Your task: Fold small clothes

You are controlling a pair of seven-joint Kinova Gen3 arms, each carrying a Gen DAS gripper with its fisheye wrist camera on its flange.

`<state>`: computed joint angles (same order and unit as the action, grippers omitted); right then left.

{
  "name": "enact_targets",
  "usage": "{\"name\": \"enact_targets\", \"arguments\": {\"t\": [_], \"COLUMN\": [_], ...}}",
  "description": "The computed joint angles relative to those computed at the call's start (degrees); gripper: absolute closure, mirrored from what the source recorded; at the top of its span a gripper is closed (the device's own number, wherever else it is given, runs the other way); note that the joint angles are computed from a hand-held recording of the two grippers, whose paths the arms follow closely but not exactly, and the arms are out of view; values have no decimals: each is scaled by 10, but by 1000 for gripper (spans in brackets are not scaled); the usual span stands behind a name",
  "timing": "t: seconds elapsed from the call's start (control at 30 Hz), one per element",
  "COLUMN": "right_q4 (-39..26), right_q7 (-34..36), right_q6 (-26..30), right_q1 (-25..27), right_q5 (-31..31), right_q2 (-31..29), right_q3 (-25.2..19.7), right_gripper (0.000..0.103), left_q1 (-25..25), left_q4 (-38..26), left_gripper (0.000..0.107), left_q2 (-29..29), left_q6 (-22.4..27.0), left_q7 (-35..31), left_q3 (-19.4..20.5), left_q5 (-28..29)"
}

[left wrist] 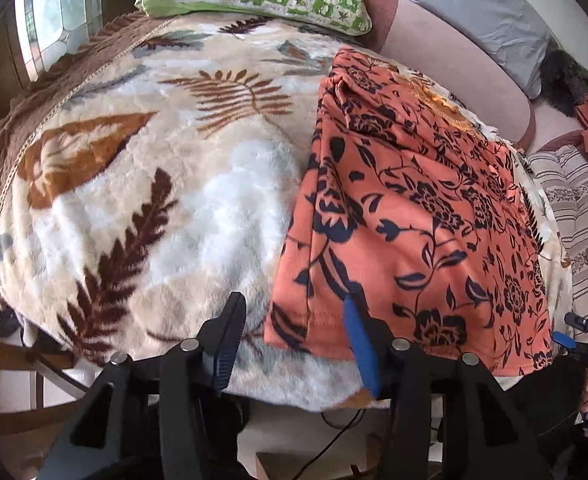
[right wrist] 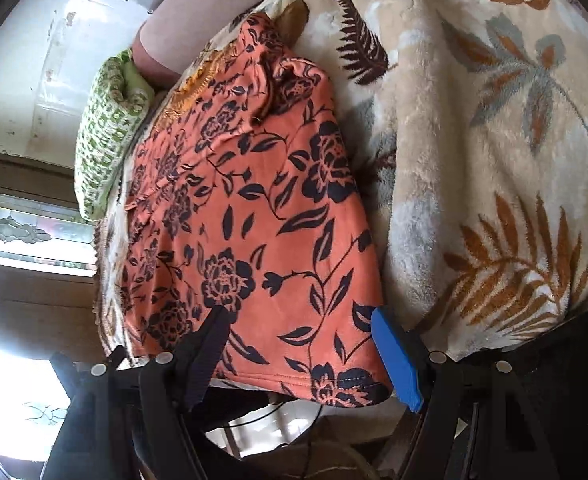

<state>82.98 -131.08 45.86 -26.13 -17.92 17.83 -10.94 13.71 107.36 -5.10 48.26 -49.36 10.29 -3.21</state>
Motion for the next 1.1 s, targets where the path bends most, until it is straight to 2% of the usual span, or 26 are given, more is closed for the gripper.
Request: {"name": "enact_targets", "arguments": {"t": [0.03,0.1,0.17,0.23,0.3,0.37,0.4,0.5,0.53,0.6,0.67,0.7,0.73,0.77,0.8,0.87,0.9,0.97,1.0,1.1], "right_q4": [-4,-8,-8,-5,-3,6,9,22,26,24,-3,-13,-16,-16,-22,-39,-40,-28,-18,10], "right_q7": [-4,-1,-6,-7,-7,-6,-8,-5,-7,-10,-31,-39,-40,-39,-43,-41,-37,-18,2,70], "right_q6": [6,12,14,11,10,3,2,-8,-13,-13,21,34,38,39,48,72,70,49,28,-42], "right_q1": [-4,-6,-12,-10,-3,2,3,5,3,2,-20,-27,-25,-23,-26,-47,-44,-38,-33,34], "right_q5": [7,7,9,8,5,-3,-5,-17,-19,-19,14,26,28,26,33,59,60,42,23,-46], "right_q2": [3,9,10,10,9,4,2,-3,-4,0,15,23,27,32,38,43,42,31,22,-6], "right_q3": [1,1,6,2,-4,-5,-4,-2,0,-4,7,8,4,0,0,13,7,5,6,-46], "right_gripper": [27,27,27,27,27,27,27,27,27,27,27,27,28,38,46,80,86,93,93,93], "left_q1": [-6,-24,-6,7,-11,-17,-11,-14,-11,-11,-12,-10,-8,4,6,-7,-8,-8,5,45], "left_q4": [0,-4,7,12,10,15,17,3,-1,-10,-8,-10,-13,-19,-23,-16,-13,0,6,14], "left_gripper": [48,48,50,66,87,96,97,96,93,60,58,60,67,92,97,99,100,100,100,100], "left_q2": [5,20,25,32,36,33,32,38,42,50,51,55,57,63,67,62,57,40,28,2], "left_q6": [-6,-3,-27,-35,-31,-39,-43,-32,-30,-19,-29,-29,-29,-24,-18,-26,-30,-44,-53,-56], "left_q7": [-15,-35,-74,-106,-119,-138,-145,-139,-137,-155,-172,-174,-166,-155,-152,-159,-168,-211,-234,-301], "left_q3": [0,6,-25,-48,-31,-36,-44,-27,-24,-25,-28,-26,-23,-30,-30,-26,-29,-46,-70,-148], "left_q5": [11,30,77,117,123,146,154,127,120,133,151,149,138,121,114,127,134,170,193,263]}}
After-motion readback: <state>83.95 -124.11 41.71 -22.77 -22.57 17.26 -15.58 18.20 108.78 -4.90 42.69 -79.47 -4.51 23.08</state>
